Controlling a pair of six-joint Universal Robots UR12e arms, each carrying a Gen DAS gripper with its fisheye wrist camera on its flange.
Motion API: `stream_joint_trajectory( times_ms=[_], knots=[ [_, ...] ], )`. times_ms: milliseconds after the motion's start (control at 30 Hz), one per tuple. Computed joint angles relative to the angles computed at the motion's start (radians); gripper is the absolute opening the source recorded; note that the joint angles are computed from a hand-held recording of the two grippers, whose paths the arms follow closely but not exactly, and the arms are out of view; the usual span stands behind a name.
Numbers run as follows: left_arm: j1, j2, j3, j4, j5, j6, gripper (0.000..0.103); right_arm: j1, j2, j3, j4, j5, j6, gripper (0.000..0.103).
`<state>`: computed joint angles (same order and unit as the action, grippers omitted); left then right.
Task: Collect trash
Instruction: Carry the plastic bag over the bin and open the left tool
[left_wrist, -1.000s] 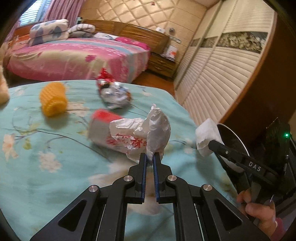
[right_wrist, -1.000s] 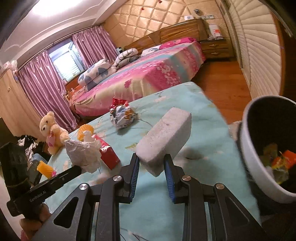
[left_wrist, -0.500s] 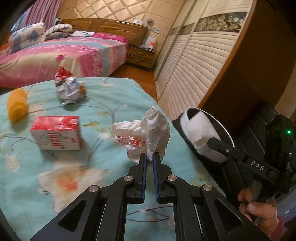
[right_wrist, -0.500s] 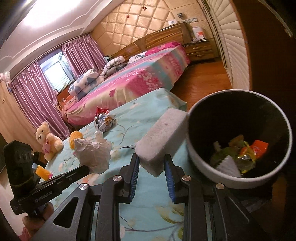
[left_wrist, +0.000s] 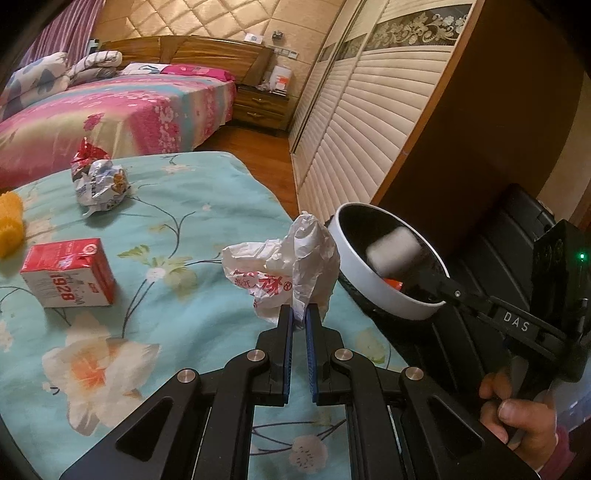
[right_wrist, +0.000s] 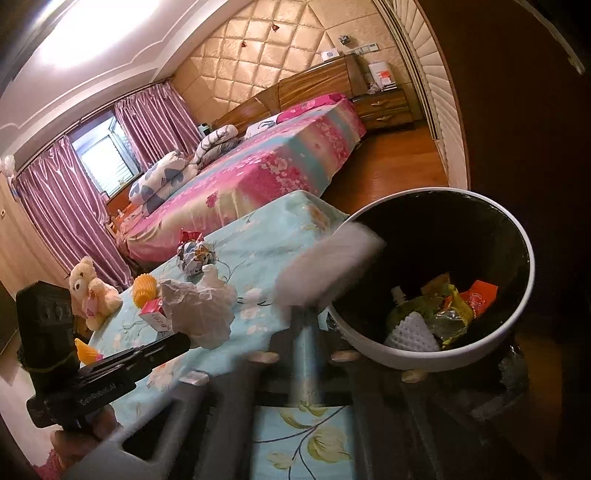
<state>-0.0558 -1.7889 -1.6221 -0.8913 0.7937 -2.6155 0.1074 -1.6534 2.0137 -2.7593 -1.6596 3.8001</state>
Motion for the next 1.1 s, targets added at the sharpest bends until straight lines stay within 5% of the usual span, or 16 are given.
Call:
stream_joint_trajectory(
  times_ms=[1100],
  knots=[
    [-0.138, -0.051, 0.079, -0.053, 0.012, 0.069, 0.006, -0.061, -0.1, 0.096, 0.007, -0.062, 0.063, 0.0]
  ],
)
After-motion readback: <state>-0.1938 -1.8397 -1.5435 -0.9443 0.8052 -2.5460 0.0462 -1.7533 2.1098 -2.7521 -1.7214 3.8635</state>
